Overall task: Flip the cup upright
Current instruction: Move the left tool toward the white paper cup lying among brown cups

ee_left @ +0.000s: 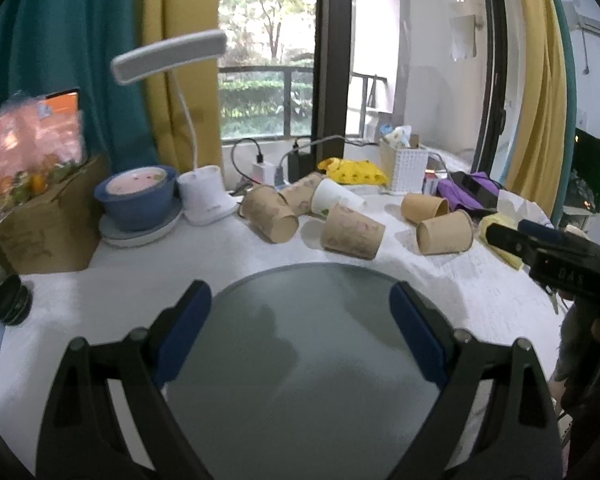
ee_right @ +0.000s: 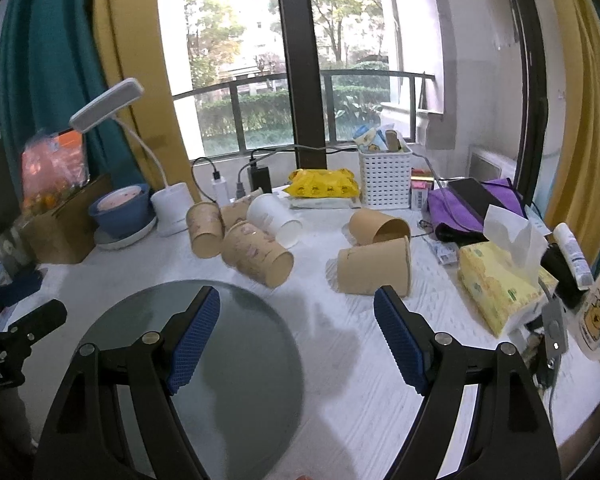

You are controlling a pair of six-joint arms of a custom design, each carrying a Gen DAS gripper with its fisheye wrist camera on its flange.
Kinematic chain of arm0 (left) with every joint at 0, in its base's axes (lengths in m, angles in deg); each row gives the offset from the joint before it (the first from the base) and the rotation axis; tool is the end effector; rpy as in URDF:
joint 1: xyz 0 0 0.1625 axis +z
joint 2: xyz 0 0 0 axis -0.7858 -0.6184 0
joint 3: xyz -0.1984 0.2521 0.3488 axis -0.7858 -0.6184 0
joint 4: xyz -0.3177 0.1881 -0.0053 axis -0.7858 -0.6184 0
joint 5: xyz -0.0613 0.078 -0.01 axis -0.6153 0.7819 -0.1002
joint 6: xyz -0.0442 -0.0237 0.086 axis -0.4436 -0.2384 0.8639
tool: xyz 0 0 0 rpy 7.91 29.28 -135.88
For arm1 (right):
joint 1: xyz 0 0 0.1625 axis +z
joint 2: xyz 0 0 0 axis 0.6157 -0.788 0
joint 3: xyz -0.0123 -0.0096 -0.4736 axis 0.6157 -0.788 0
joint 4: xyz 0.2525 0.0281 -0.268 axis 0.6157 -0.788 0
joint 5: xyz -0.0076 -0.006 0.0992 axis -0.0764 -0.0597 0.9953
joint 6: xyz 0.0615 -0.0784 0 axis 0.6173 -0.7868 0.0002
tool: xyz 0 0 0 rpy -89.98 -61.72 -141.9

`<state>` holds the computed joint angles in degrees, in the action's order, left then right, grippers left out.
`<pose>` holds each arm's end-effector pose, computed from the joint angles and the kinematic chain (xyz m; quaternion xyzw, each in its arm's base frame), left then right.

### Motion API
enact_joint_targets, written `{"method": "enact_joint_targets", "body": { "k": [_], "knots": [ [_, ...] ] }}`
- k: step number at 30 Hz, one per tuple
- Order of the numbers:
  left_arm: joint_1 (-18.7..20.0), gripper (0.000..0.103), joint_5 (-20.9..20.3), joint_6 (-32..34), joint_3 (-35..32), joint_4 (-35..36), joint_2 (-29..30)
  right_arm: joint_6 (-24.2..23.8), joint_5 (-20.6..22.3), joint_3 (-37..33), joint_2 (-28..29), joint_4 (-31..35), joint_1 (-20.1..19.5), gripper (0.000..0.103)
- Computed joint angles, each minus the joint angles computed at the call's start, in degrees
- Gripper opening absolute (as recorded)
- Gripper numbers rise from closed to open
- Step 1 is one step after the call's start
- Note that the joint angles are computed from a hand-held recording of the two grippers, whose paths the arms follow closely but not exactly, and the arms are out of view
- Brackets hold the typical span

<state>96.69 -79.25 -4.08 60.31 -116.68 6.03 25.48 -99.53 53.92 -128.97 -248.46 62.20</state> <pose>-0.2524 -0.5724 0.2051 0.0734 0.7813 -0.4970 0.3702 0.2394 -0.6695 0.2025 0.3693 -0.8331 0.3692 0.1824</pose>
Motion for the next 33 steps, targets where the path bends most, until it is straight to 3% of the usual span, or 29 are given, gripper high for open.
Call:
{"method": "enact_joint_targets", "body": {
  "k": [16, 25, 28, 33],
  "knots": [
    [7.1, 0.092, -7.6, 0.6, -25.1, 23.8, 6.7, 0.7, 0.8, -20.7, 6.9, 14.3, -1.3, 0.082],
    [10.7, 0.092, -11.3, -1.6, -43.2, 38.6, 12.4, 2.4, 0.0, -35.9, 12.7, 24.6, -2.0, 0.082],
    [12.1, 0.092, -12.2, -3.3, -51.4, 46.1, 15.5, 3.6, -0.8, -41.3, 14.9, 28.3, -2.2, 0.082],
    [15.0, 0.092, -14.6, -13.5, -65.8, 65.0, 20.2, 5.8, -3.1, -52.6, 19.7, 37.3, -2.5, 0.082]
  ]
}}
